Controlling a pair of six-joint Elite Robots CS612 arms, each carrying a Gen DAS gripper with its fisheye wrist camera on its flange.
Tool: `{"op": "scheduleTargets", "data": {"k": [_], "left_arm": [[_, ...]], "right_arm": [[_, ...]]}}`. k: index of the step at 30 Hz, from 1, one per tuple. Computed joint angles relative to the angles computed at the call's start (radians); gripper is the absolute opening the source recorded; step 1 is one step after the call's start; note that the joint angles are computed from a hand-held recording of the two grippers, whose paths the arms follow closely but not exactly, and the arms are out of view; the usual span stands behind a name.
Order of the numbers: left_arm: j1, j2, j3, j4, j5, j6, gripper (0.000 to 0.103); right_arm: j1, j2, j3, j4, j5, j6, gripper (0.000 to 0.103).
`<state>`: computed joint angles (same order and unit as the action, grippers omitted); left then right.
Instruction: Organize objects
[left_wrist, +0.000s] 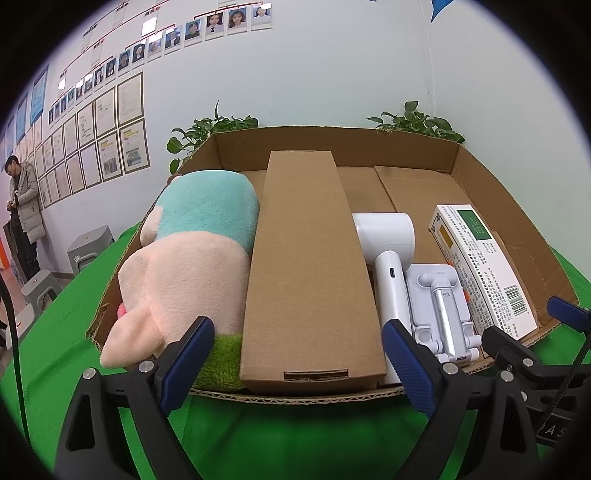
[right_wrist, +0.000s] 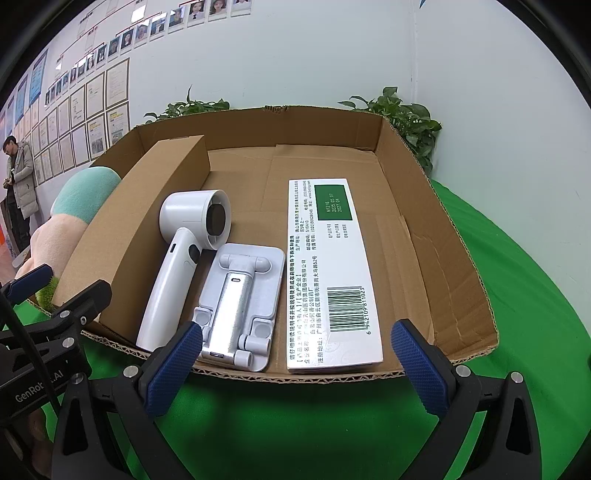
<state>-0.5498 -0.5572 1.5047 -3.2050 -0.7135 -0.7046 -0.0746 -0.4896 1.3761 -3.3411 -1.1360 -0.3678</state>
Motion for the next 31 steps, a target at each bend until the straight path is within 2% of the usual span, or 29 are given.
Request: {"op": "scheduleTargets", "data": {"k": [25,26,29,31], "left_arm": [[0.0,0.0,0.001,0.005,-0.003,-0.008,0.094],[0.001,0.0,0.001,0.004,-0.013,-0.003,0.098],[0.011,-0.006,-0.013,0.1,-0.041,-0.038,0.102],[0.009,-0.007,-0.019,0.139,-0.029,-0.045,0.102]], "right_arm": [[0.0,0.0,0.0,0.0,-0.001,0.0,0.103],[0.0,0.0,0.0,0.0,-0.001,0.0,0.103],[-0.001,-0.001,0.001,0.003,0.002,0.001,0.103],[0.001,-0.002,0.004,-0.001,-0.006,-0.001,0.103]]}}
